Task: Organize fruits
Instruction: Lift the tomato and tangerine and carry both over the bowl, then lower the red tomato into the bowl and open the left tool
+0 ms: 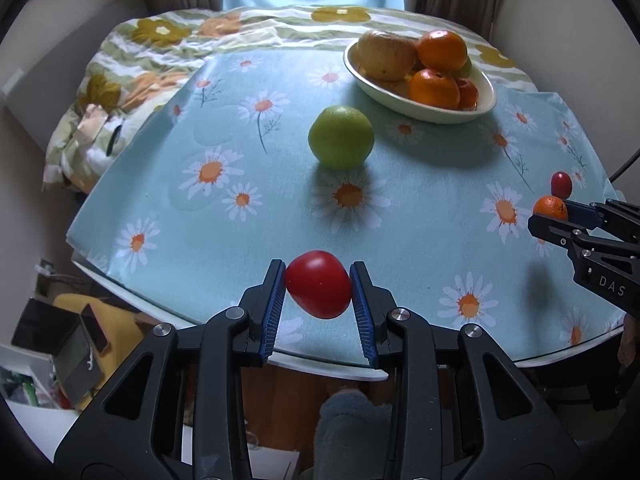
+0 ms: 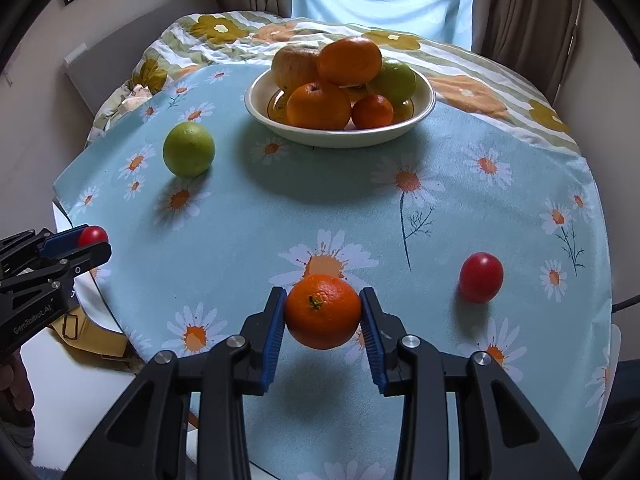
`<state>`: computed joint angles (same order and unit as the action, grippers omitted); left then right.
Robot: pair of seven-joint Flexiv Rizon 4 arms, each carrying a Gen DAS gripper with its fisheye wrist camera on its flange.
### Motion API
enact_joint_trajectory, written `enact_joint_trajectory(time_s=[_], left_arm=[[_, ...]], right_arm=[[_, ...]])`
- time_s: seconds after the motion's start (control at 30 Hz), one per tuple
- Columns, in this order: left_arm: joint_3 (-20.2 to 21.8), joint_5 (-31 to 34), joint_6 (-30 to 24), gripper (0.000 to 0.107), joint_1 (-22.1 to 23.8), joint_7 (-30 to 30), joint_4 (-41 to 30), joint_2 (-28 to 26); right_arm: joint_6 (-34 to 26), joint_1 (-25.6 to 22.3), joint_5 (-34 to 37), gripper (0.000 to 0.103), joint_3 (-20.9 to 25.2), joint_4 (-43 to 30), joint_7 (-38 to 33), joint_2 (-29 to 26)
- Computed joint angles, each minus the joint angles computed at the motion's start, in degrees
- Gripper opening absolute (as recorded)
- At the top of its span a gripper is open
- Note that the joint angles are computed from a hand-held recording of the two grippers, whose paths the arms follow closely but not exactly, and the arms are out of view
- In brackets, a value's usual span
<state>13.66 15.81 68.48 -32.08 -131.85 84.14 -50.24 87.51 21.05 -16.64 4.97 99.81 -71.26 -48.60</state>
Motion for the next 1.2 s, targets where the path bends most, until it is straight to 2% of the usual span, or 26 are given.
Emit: enact_joint_trajectory(time_s=[0.4,0.57,0.93,1.2], left_arm=[[0.7,1.3,1.4,0.038,0.3,0.2,-4.9,1.9],[-0.3,0.9,1.6,0.038,1.8,3.0,-9.0,0.6],[-6.9,-6.5,-0.1,0.038,8.0,17.0,-21.8,-7.0],[-11.4,-13.4,-6.7,0.038,11.2,29.7,-36.2,-16.5]], right_arm=[[-1.7,-4.8,1.2,0.034,5.4,-2.0,-4.2,3.0],[-2.2,-4.7,1.9,0.034,4.8,-4.1,-4.8,3.2],[-5.0,-3.1,2.8,0.034,1.7,-10.7,-1.6,1.6],[-8.3,-1.8,2.9,0.034,-1.1,-16.4,3.6,-1.4]])
